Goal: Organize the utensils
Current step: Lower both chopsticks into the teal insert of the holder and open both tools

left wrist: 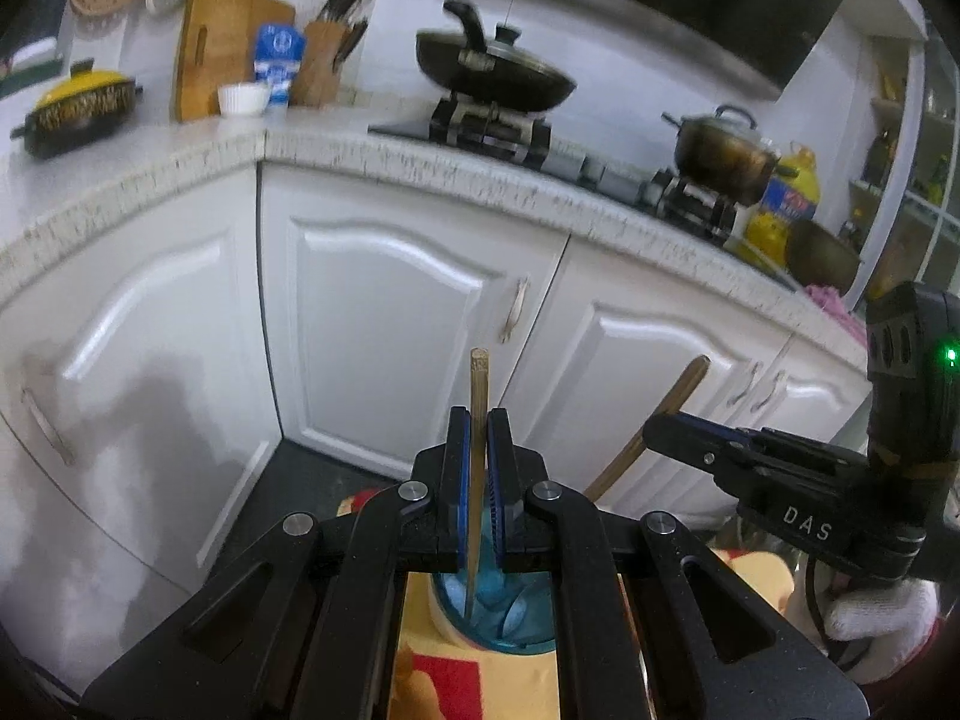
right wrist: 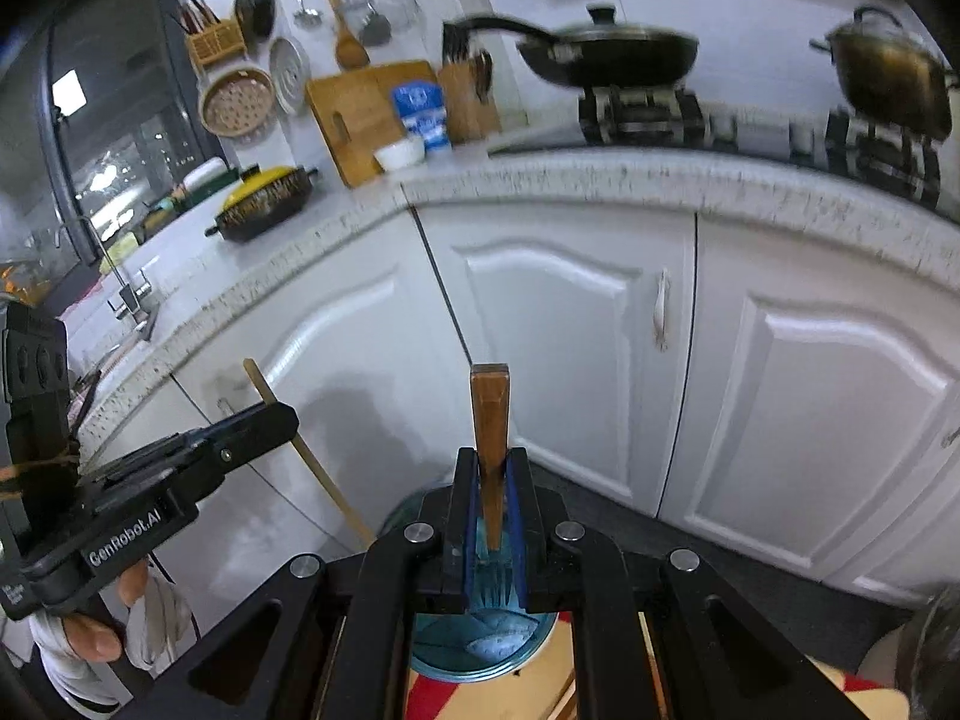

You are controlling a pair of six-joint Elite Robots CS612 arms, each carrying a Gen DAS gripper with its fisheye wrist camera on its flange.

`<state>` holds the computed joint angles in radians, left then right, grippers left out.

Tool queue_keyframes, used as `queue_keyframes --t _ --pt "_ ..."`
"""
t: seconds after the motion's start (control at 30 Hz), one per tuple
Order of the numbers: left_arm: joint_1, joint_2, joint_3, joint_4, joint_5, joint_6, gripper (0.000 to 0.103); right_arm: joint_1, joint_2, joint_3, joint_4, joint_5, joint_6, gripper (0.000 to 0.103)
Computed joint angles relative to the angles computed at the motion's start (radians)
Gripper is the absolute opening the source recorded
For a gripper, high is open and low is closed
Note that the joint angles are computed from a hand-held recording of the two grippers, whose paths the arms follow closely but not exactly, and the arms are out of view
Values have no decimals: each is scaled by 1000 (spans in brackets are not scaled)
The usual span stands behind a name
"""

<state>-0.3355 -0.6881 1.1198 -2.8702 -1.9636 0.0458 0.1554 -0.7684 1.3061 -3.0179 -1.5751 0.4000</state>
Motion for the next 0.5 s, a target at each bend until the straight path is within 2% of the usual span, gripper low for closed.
queue_keyframes --t 0.2,0.37,0.5 --pt "-7 8 6 37 18 13 4 -11 34 -25 71 42 27 9" --pt "-8 7 12 60 32 19 6 -22 42 -7 72 64 88 9" --pt "-7 2 23 61 33 17 21 -21 32 14 66 56 97 26"
